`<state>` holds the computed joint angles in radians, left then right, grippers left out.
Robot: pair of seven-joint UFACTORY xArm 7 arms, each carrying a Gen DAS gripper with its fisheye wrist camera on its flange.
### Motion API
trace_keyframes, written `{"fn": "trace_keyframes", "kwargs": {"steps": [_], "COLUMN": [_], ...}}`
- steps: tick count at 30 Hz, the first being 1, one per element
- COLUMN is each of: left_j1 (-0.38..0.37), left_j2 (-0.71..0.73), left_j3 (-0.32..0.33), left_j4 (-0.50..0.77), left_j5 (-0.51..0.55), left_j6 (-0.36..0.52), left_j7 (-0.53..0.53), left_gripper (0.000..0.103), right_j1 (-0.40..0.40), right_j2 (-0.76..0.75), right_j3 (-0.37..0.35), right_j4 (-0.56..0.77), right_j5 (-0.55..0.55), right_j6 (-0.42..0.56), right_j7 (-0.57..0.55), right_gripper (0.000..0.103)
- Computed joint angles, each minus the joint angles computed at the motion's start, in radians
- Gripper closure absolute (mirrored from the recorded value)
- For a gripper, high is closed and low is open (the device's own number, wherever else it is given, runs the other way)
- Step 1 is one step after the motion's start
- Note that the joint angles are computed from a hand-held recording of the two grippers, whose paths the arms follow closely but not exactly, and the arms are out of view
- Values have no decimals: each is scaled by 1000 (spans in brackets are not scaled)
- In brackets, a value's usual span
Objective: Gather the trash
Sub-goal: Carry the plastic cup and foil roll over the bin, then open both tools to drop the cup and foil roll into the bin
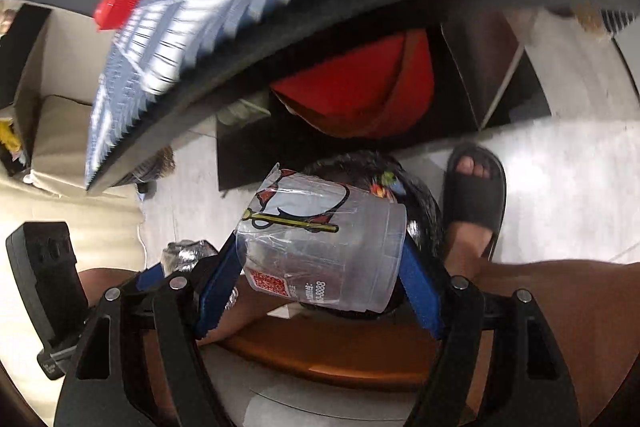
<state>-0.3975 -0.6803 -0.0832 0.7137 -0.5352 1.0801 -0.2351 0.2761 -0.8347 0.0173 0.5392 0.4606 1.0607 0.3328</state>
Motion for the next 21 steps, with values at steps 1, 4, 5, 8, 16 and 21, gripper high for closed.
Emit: {"fn": "trace_keyframes", "kwargs": {"steps": [1,4,5,8,16,21], "left_j1": [0,1,1,-2,12,24], "left_j2": [8,25,30,40,80,68], "left_j3": [-1,13,21,35,6,2], "left_j4": [1,-9,-12,-19,-5,-12], "left_j5": [-1,-21,-34,-76,-54,-50], "left_j6": [4,21,26,32,87,76], "left_j7": [-4,-13,-10,4,-18,-36], "left_gripper": [26,26,26,26,12,11], "right_j1": [1,5,4,-4,-3,-8], "right_j2": [8,34,40,58,64,59], "right_j3": [-7,-25,-26,-13,-26,-31], "right_j4": [-1,-4,-4,3,0,-1], "right_j5": [5,30,35,36,82,89], "right_j6": [6,16,18,15,-3,-1], "right_j7": [0,-12,-12,-3,-3,-4], "right_gripper": [28,28,28,27,18,18]}}
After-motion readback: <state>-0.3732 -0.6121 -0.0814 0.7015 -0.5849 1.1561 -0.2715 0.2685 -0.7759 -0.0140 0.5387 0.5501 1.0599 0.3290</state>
